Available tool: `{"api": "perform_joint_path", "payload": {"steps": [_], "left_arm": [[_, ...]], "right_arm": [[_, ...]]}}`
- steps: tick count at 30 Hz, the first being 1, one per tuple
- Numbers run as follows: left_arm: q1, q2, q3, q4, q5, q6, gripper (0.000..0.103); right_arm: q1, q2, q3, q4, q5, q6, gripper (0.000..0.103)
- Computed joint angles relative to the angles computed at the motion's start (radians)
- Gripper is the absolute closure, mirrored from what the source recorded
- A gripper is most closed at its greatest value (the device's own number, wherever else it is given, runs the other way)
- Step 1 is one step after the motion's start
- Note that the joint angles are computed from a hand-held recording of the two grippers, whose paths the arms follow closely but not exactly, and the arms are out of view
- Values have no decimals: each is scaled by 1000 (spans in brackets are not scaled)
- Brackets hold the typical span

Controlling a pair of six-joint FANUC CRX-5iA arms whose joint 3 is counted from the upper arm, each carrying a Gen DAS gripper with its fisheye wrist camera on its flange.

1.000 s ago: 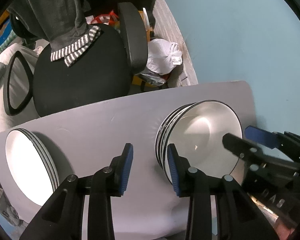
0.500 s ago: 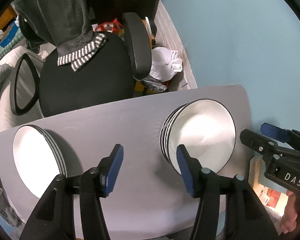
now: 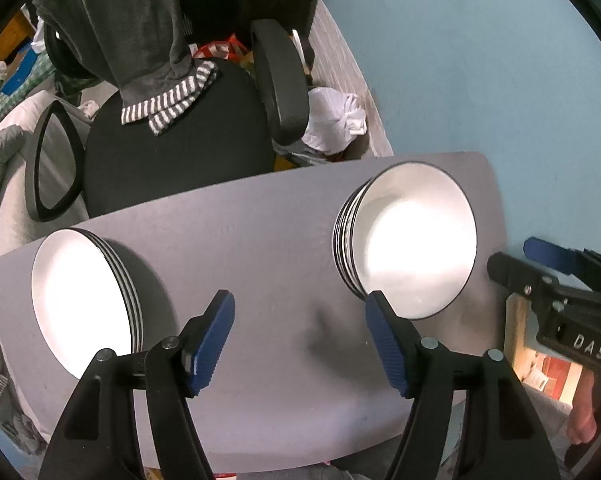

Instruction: Organize plates and bowls

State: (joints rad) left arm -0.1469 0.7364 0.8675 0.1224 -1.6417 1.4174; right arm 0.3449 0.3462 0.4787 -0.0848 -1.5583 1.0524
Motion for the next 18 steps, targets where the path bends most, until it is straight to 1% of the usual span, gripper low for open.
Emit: {"api": "perform_joint_path", "payload": {"steps": [4,10,14,18], "left_arm": [[3,0,-21,14,12,-5,33],[3,19,-26,40,23,3,33],[0,40,-13,47,22,2,33],[-3,78,28,43,1,25,33]], "right_arm": [[-11,-6,-32,-9,34,2,38],[-32,2,-46,-40,53,21,38],[-56,4,-50,-79,70,31,38],[-70,9,-55,-94,90,30,38]]}}
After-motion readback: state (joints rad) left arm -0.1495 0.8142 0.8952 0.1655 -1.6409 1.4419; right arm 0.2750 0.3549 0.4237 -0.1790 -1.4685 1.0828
